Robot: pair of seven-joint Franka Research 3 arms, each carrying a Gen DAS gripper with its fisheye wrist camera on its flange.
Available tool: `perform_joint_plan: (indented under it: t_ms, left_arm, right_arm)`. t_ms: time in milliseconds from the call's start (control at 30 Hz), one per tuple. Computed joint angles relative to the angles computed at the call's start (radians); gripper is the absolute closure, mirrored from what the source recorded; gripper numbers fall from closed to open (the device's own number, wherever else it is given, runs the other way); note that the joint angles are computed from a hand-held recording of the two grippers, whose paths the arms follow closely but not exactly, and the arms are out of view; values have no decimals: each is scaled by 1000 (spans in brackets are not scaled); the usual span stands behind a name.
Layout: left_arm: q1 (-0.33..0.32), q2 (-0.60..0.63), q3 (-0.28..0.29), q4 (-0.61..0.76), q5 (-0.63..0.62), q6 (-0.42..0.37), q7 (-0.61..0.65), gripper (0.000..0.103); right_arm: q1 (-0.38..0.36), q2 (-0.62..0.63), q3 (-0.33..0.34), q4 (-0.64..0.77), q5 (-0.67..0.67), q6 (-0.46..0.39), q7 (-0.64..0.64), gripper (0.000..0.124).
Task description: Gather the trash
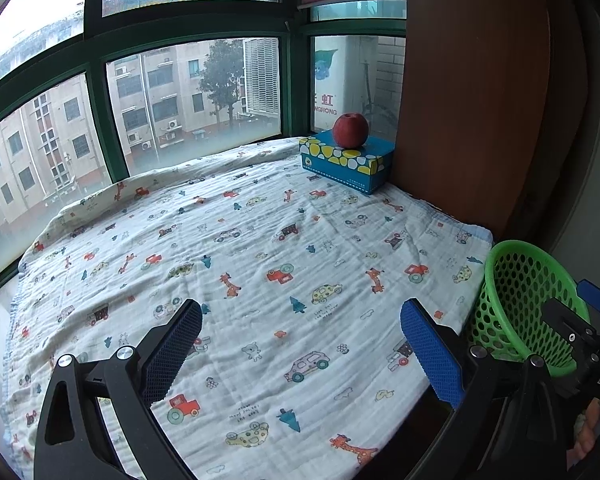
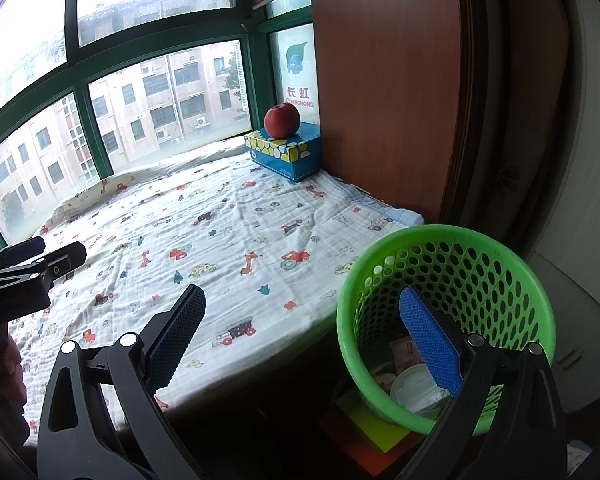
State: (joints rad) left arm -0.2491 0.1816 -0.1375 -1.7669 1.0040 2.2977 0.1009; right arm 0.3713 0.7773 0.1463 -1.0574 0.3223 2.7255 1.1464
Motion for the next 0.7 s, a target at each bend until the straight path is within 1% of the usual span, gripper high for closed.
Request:
perform_joint_plan:
  t_ms: [700]
  left_arm:
    - [-4,7,1,5,-5,8,-6,7]
  right_arm:
    - [-3,-13,1,-22,5,4,2,27]
